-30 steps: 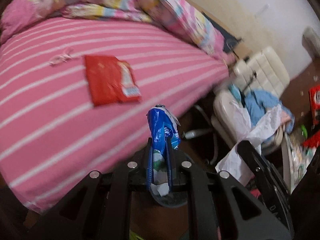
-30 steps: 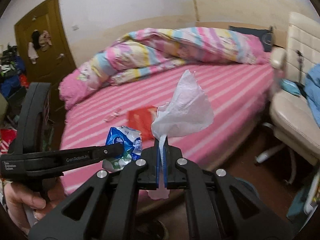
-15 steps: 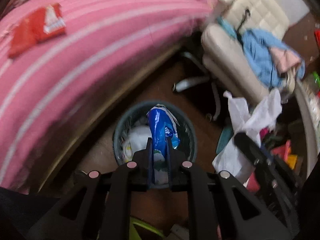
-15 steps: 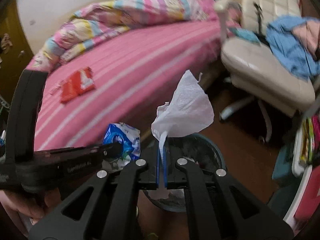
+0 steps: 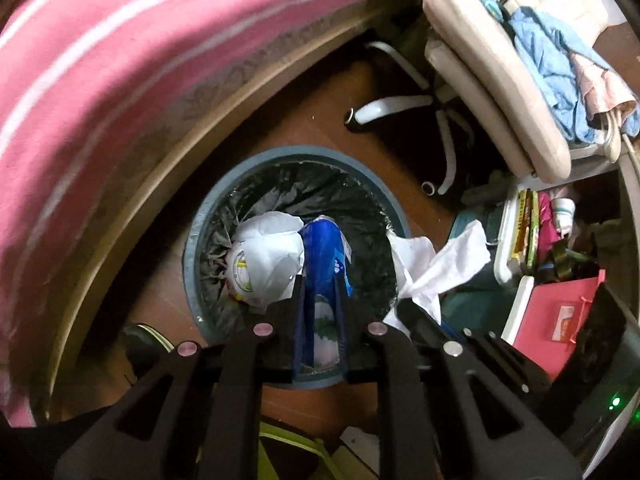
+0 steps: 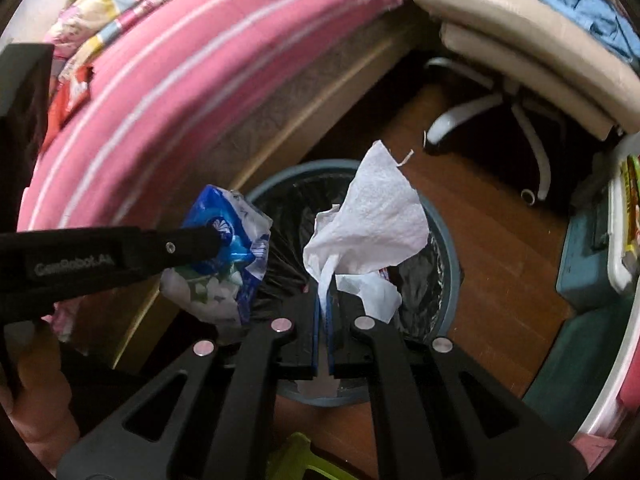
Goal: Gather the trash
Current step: 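Open both tools to drop the packet and tissue into the bin, then move both open tools back from the bin to the bed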
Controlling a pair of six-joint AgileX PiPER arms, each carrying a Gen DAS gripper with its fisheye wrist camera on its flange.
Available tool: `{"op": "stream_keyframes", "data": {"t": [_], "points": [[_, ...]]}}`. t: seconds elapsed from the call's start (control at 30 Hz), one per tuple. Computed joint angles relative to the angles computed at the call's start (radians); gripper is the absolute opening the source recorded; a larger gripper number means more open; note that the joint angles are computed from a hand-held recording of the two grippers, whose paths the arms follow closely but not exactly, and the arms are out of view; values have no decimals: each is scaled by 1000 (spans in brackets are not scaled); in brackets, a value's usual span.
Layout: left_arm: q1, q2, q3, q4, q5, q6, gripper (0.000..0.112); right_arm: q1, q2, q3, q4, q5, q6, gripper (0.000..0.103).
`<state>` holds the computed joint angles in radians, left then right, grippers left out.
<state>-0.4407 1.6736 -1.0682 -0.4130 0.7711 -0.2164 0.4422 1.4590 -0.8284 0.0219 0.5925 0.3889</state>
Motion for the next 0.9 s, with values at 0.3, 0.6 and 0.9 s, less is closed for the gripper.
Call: {"op": "stream_keyframes", "data": {"t": [0.3, 0.6, 0.9], "points": [[9, 57, -25, -45, -26, 18, 57, -56, 18, 31, -27, -30, -1, 54], [-6, -3, -29, 25, -17, -77, 81, -37, -96, 35, -87, 25, 84, 72], [74, -244, 37, 87, 24, -171, 85, 131, -180, -150, -170, 150, 180, 76]]}}
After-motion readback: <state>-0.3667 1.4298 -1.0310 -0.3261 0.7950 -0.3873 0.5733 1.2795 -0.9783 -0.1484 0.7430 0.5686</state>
